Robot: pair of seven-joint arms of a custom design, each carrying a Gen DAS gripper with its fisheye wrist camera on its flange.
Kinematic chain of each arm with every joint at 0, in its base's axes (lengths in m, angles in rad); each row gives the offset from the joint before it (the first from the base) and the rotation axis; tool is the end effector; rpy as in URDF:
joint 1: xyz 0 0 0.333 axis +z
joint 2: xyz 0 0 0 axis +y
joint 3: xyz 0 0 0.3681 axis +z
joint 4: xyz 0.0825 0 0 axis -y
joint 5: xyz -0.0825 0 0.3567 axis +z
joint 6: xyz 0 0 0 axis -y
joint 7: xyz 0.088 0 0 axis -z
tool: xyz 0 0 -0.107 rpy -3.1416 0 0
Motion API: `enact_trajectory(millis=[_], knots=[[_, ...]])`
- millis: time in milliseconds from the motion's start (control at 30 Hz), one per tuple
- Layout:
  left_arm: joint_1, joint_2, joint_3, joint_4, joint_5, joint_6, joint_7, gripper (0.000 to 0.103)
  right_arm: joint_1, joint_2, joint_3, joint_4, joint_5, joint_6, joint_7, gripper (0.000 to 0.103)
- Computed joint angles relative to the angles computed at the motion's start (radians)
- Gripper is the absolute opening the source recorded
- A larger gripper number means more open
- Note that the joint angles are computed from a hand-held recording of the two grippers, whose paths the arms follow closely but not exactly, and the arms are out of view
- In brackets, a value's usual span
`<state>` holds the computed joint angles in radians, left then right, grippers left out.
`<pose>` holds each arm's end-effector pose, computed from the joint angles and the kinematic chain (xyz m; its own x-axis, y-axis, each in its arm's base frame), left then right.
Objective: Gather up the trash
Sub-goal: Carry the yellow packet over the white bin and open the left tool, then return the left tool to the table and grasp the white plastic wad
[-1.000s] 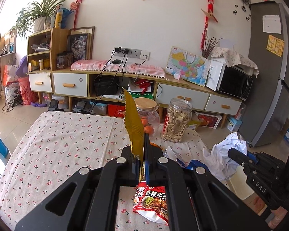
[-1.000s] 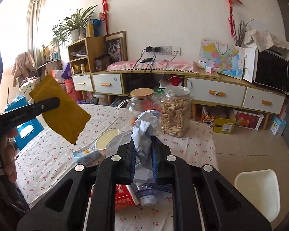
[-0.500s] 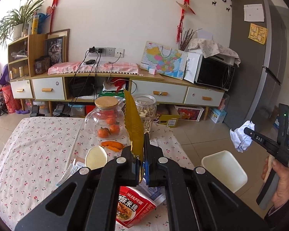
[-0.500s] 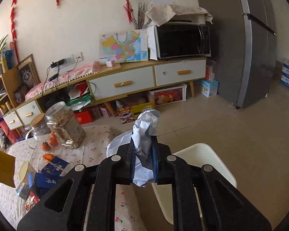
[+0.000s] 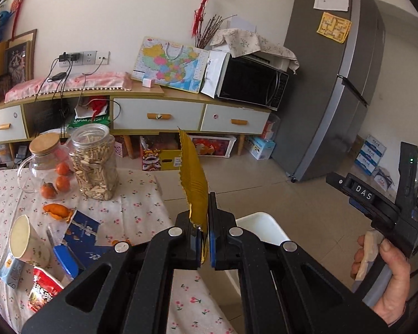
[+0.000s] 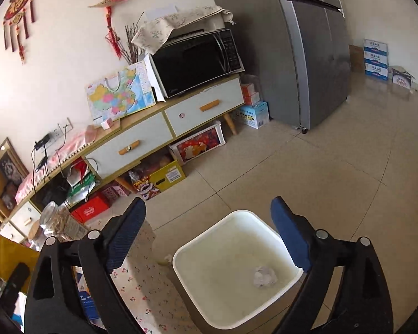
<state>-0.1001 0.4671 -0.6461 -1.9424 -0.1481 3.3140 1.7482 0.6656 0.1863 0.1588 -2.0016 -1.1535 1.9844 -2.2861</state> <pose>0.5474 -0.3854 0.4639 -0.6182 -0.7509 0.2322 -0.5495 0.2017 -0.8108 0.4351 0.3789 0.4477 -0.7012 -0.6456 -0.3026 -0.2172 0.5976 -0.7718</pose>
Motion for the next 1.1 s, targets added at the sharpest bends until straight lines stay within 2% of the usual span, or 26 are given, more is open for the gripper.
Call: enact_trajectory(millis=[100, 300, 500, 567, 633, 733, 767, 833, 900, 933, 1100], knots=[[-0.076, 0.043, 0.036, 0.082, -0.01, -0.056, 0.0, 0.003, 0.005, -0.035, 0.005, -0.036, 0.0, -0.036, 0.049, 0.096], [-0.232, 0.119, 0.124, 0.233, -0.059, -0.16, 0.027, 0.004, 0.002, -0.071, 0.025, -0.067, 0.017, -0.112, 0.086, 0.096], [-0.315, 0.19, 0.152, 0.362, -0.118, -0.269, 0.062, 0.005, -0.004, -0.097, 0.044, -0.091, 0.042, -0.175, 0.115, 0.096], [-0.353, 0.209, 0.186, 0.406, -0.13, -0.327, 0.055, 0.018, -0.008, -0.101, 0.046, -0.096, 0.051, -0.182, 0.124, 0.096], [-0.372, 0.207, 0.209, 0.406, -0.149, -0.341, 0.047, 0.067, -0.013, -0.109, 0.047, -0.109, 0.054, -0.173, 0.139, 0.096], [-0.362, 0.182, 0.205, 0.35, -0.174, -0.285, 0.067, 0.081, -0.015, -0.101, 0.053, -0.097, 0.062, -0.187, 0.128, 0.096], [-0.368, 0.17, 0.22, 0.335, -0.175, -0.272, 0.064, 0.083, -0.013, -0.096, 0.054, -0.089, 0.058, -0.194, 0.125, 0.096], [-0.392, 0.138, 0.272, 0.293, -0.173, -0.228, 0.035, 0.091, -0.008, -0.086, 0.055, -0.073, 0.047, -0.2, 0.113, 0.096], [-0.413, 0.106, 0.326, 0.253, -0.164, -0.187, 0.004, 0.092, -0.001, -0.066, 0.054, -0.046, 0.038, -0.209, 0.082, 0.096], [-0.437, 0.088, 0.371, 0.231, -0.154, -0.167, -0.02, 0.092, 0.005, -0.049, 0.054, -0.024, 0.036, -0.222, 0.057, 0.096], [-0.637, 0.003, 0.685, 0.097, -0.121, -0.034, -0.152, 0.095, 0.06, 0.062, 0.039, 0.125, 0.005, -0.288, -0.099, 0.096]])
